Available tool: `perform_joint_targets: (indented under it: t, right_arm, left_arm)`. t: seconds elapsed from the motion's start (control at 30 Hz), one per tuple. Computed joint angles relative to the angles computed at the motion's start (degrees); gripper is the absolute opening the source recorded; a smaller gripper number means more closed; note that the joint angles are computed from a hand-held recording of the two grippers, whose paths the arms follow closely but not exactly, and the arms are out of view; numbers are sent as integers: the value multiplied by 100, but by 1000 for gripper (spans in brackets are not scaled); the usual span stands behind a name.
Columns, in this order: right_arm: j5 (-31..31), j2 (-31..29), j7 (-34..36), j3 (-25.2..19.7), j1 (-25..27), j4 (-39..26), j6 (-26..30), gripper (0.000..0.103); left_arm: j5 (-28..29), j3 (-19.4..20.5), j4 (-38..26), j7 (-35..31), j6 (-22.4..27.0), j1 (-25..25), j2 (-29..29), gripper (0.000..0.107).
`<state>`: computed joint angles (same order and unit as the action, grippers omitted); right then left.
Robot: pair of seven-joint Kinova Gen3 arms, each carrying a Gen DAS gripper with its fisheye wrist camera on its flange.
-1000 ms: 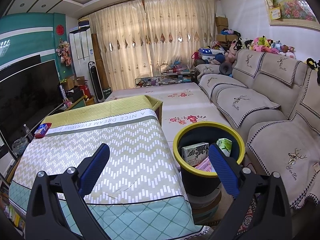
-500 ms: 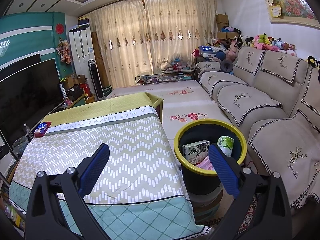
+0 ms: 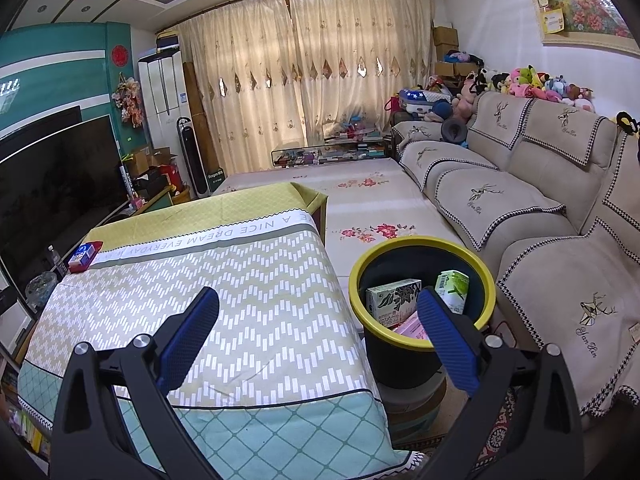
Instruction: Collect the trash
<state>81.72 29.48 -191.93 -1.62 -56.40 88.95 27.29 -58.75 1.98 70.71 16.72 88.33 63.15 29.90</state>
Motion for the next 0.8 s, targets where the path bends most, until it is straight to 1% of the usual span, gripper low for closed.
perform_joint_targets:
  t: [0.6, 0.7, 0.8]
  right_arm:
    - [-75, 38, 62, 24, -16, -32, -14, 94]
    - [-79, 38, 62, 41, -28, -31, -20, 94]
    - [-103, 49, 80, 48, -32, -34, -27, 94]
  left_arm:
    - [76, 16, 37, 66, -84, -62, -21, 98]
    - [97, 15, 85, 132, -159, -97, -50, 98]
    - [-18, 25, 317, 296, -412, -114, -143, 98]
